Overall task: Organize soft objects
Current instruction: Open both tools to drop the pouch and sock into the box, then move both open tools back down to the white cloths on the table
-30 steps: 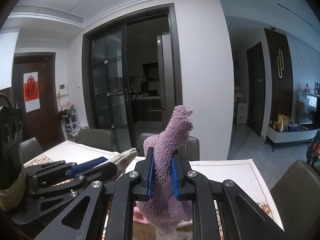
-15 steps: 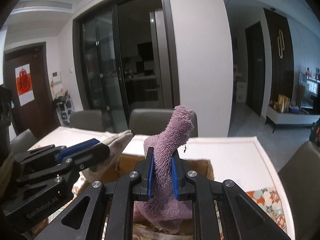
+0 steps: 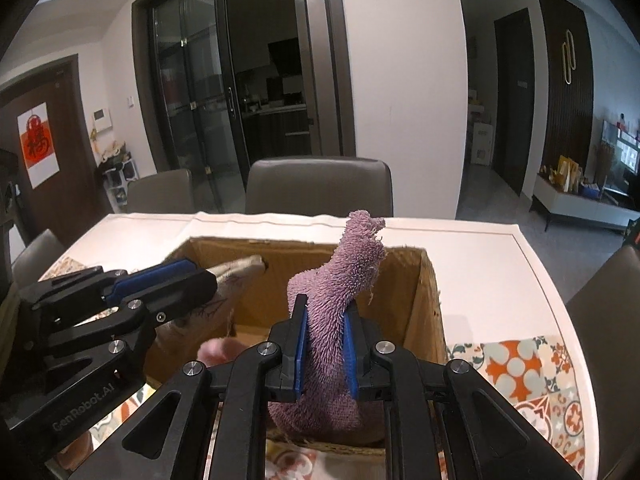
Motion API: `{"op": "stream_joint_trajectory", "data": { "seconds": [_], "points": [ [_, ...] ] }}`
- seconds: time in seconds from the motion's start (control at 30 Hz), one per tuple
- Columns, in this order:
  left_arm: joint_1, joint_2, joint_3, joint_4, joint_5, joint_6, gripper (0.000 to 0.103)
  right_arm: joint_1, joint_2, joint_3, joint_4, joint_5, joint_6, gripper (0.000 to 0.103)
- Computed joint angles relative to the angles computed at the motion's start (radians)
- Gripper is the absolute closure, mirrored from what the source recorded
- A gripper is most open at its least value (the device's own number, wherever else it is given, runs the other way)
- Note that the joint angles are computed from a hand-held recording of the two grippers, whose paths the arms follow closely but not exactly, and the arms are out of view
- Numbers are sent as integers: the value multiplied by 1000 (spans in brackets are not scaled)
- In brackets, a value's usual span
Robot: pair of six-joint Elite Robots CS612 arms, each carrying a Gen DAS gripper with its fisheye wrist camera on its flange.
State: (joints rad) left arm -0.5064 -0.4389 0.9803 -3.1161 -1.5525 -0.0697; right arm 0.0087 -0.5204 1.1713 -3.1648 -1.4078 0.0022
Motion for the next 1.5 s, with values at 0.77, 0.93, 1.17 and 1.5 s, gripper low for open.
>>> {"op": "stream_joint_trajectory", "data": {
  "seconds": [0.77,0.93,1.17,1.5],
  "points": [
    [-10,-94,199,-159,97,-13,61,39,-80,156,-187,-140,-37,50],
    [-17,-129,269,-223,111,-4,55,45,-113,211,-225,-146,-18,45],
    [-26,-168,365,-312,142,12,48,59,-154,289,-278,-175,12,40],
    [-32,-204,470,-408,151,44,45,89,-195,401,-381,-291,86,35]
  ]
}}
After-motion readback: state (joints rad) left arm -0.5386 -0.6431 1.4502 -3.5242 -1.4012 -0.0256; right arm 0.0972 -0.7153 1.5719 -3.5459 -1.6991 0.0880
